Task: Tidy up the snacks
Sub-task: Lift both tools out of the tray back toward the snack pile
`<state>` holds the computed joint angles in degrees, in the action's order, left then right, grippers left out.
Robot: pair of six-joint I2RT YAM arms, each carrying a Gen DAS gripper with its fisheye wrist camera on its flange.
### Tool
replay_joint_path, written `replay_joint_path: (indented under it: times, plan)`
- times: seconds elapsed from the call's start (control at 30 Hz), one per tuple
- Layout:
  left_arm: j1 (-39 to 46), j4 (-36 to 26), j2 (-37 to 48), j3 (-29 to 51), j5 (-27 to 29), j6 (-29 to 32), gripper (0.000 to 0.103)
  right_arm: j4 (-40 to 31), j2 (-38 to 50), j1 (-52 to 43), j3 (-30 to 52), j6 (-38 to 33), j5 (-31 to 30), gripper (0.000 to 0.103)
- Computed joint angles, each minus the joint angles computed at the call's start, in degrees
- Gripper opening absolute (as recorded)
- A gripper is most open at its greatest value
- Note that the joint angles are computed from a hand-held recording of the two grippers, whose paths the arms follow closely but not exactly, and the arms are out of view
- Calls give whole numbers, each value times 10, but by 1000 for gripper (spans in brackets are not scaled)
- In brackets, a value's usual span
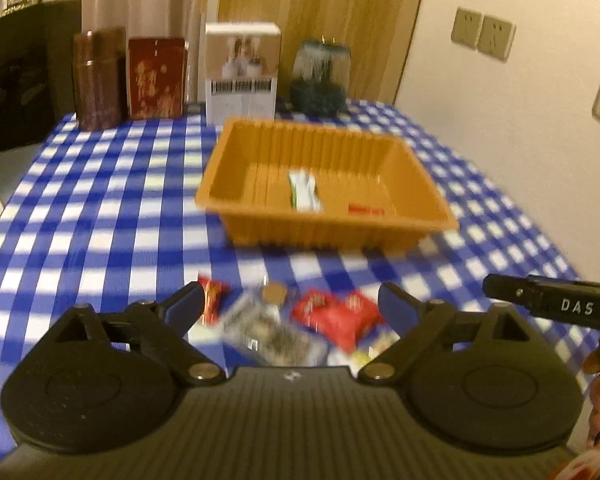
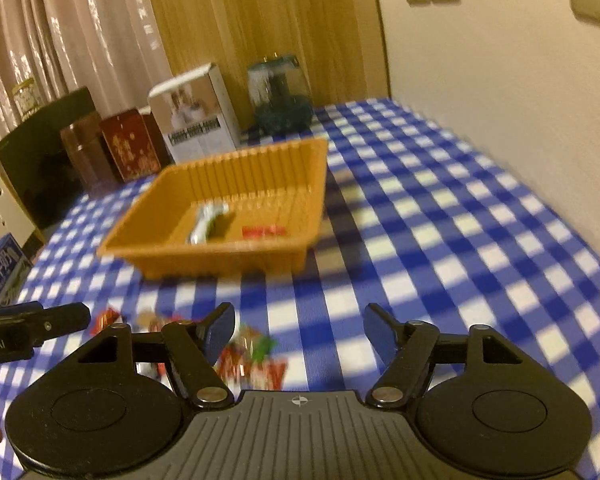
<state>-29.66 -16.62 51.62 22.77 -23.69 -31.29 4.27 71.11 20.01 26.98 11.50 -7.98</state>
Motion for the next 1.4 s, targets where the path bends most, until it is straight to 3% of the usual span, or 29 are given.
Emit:
replay_joint_path:
  times: [0.23, 0.47, 0.8, 1.1, 1.4]
  plan:
    - [-50, -9, -3, -33, -23, -31, 94, -11, -24, 15, -38, 0, 1, 71]
    - [-22, -8, 17, -33, 19, -31, 94, 10, 7, 34, -37, 1, 9, 71]
    - [17, -4, 31, -38, 35, -30, 94, 36, 46, 52, -29, 1, 14, 71]
    - [57, 7, 21, -51, 52, -24, 94, 59, 81, 74, -21, -30, 30, 71]
    - [67, 30, 40, -55, 63, -25, 94, 89, 170, 86, 14, -67, 39, 71]
